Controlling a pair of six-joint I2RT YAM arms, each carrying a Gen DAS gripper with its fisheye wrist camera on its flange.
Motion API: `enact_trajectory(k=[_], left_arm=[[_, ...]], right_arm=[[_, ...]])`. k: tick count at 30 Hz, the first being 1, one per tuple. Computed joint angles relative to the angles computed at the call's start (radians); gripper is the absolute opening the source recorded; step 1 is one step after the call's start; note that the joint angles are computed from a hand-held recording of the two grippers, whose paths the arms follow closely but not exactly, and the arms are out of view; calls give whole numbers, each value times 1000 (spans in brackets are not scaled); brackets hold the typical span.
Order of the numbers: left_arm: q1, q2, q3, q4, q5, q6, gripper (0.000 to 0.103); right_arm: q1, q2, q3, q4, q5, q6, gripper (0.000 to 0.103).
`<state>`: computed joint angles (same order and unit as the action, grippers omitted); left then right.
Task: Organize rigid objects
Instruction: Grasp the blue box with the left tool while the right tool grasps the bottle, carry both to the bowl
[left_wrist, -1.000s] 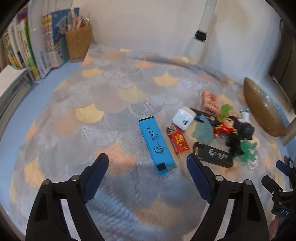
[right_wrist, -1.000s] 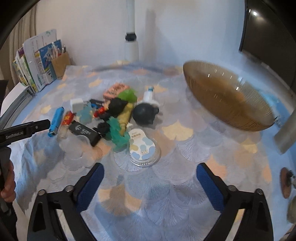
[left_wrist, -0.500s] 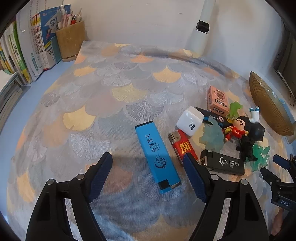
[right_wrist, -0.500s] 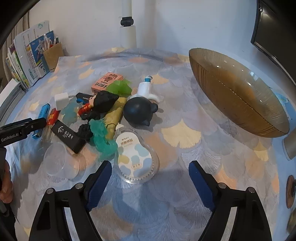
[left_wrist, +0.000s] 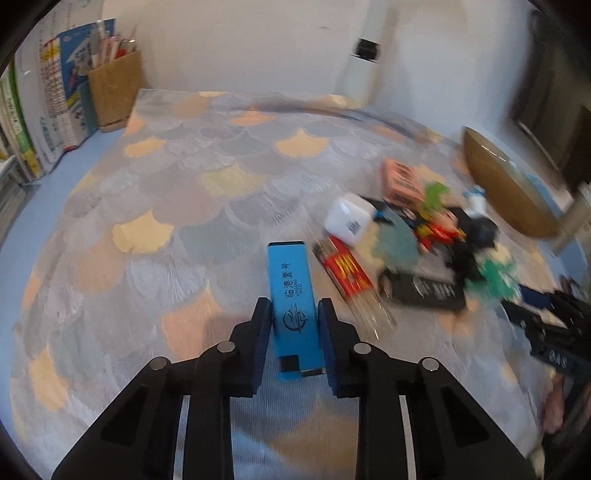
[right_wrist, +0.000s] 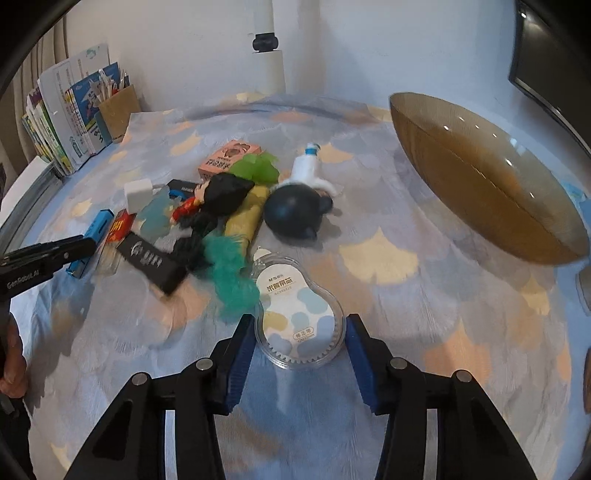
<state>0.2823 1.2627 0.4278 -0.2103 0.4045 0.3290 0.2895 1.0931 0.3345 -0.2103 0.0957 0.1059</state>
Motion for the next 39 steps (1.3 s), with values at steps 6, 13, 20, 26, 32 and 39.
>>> enact_trajectory(k=[6,13,20,26,32,39], left_arm=[[130,-54,5,-198,100,297,23],[26,-130,-60,-112,-30,180,67],[-75,-257,-92,-117,-75,101,21],[-177,-479,-4,-302,-33,-9,21],[-562,-380,191,-218,-170,-270,21],[-815,95,476,-43,-209,-448,21]], right_arm=[[11,-227,-57,-198,9,3,48],[-79,-177,-28,-193,-84,-9,68],[73,-135,-26,-141,58,20,48],[-203,-358,-2,-297,-95,-72,48],[-661,-377,209,-373,-322,-282,48],[-818,14,402,-301,-387,-320,48]])
